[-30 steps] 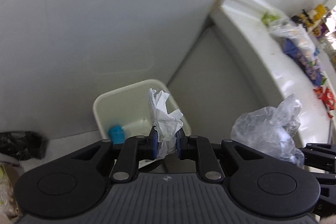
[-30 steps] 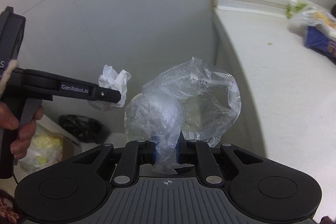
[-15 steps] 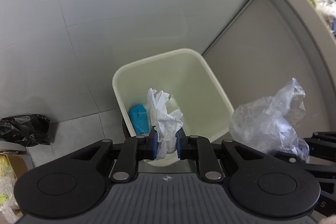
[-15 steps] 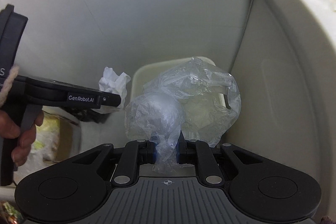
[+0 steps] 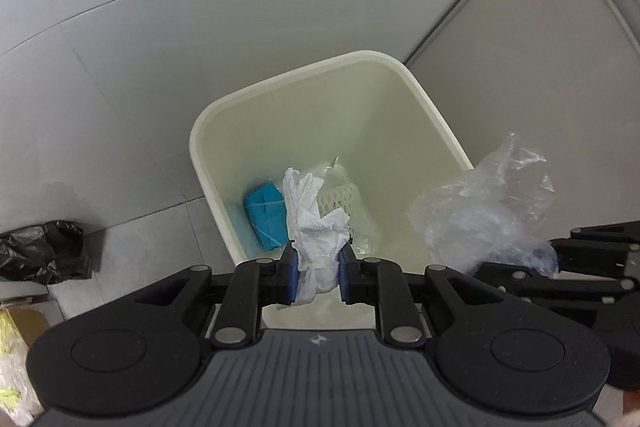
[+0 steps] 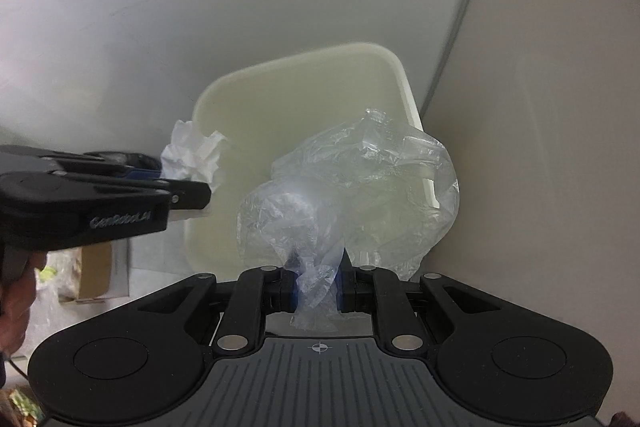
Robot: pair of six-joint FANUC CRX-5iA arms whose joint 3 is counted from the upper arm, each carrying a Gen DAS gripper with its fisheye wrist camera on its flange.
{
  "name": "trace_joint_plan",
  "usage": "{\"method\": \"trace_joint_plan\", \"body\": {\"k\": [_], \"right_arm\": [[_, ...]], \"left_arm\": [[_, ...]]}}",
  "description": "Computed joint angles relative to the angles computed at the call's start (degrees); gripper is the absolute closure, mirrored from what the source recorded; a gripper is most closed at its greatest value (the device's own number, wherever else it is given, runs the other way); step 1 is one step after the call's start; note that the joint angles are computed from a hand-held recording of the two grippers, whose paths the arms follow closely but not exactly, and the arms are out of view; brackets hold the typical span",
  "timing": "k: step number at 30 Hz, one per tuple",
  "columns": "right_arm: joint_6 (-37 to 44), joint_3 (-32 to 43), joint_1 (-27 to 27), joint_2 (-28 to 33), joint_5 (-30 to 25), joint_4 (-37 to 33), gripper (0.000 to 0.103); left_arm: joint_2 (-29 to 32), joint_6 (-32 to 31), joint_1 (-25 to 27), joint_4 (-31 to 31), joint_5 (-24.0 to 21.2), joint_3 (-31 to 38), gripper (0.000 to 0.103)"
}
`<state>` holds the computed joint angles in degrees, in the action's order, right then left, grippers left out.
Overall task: Collect trash
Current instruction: 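Carry the tissue and plastic bag down over the wastebasket, then open both tools to drop the tissue and bag into the wastebasket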
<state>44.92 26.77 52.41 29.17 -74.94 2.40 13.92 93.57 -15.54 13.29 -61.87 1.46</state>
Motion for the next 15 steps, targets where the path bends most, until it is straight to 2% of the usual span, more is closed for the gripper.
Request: {"method": "trace_joint_plan", "body": {"k": [8, 13, 15], "right_arm": [[-3.6, 2.4, -1.8, 1.4, -0.3, -2.4, 0.086], [-4.2, 1.2, -2.2, 0.3, 0.0, -2.7, 0.086], [-4.0, 0.4, -2.2, -0.5, -0.2, -2.6, 0.086]], "left_arm": [[0.9, -1.5, -0.4, -0.6, -0.7, 1.4, 0.082], [1.0, -1.6, -0.8, -1.1, -0.8, 1.8, 0.072], [0.6, -1.9, -1.1, -1.0, -0.5, 1.5, 0.059]]}}
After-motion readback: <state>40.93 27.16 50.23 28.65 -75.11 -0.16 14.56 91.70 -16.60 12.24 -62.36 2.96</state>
